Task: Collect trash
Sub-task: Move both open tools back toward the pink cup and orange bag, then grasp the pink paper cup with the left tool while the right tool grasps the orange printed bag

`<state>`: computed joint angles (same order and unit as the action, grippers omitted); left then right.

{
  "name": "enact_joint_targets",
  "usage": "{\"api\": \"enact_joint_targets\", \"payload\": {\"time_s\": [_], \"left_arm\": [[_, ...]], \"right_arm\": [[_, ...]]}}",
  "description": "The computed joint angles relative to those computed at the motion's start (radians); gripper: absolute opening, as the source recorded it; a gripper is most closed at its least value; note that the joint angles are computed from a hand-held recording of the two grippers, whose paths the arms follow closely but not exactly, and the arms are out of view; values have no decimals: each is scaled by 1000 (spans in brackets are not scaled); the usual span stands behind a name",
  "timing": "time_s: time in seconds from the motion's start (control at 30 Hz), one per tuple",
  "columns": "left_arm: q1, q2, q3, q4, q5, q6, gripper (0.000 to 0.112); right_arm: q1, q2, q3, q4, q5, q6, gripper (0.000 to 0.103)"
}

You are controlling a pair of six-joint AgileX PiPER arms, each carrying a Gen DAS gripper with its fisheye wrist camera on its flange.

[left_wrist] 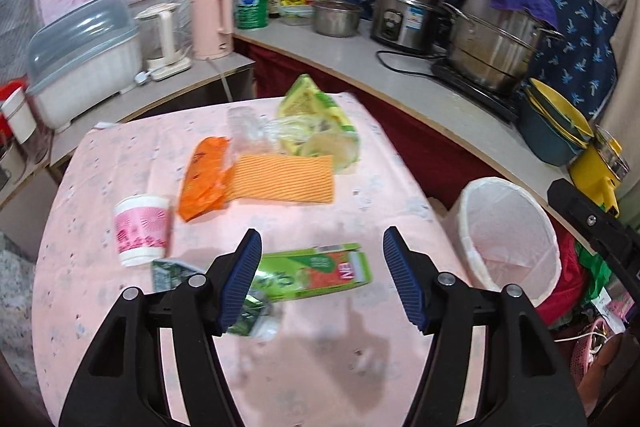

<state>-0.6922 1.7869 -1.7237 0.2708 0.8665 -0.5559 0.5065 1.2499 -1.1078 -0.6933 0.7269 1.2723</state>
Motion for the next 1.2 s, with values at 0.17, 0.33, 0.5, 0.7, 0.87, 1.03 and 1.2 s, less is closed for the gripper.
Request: {"api": "enact_joint_targets", "payload": {"time_s": [0.17, 0.33, 0.5, 0.7, 0.87, 1.03, 1.2], "left_arm": [[82, -97, 140, -14, -44, 4, 60], [157, -175, 262, -35, -75, 16, 60], [228, -231, 358, -52, -95, 24, 60], [314, -274, 437, -81, -118, 54, 61], [395, -284, 467, -141, -136, 112, 64], [453, -269, 472, -181, -150, 156, 73], [496, -220, 443, -216, -157, 196, 77]], "right_arm": [[107, 60, -54, -43, 47, 53, 34], [206, 125, -99, -81, 88, 109, 35], [262, 188, -146, -78, 103, 115, 35], [298, 272, -209, -57, 97, 98, 35], [314, 349, -284, -25, 95, 56, 35], [294, 431, -368, 32, 72, -10, 35], [251, 528, -471, 115, 45, -98, 35]]}}
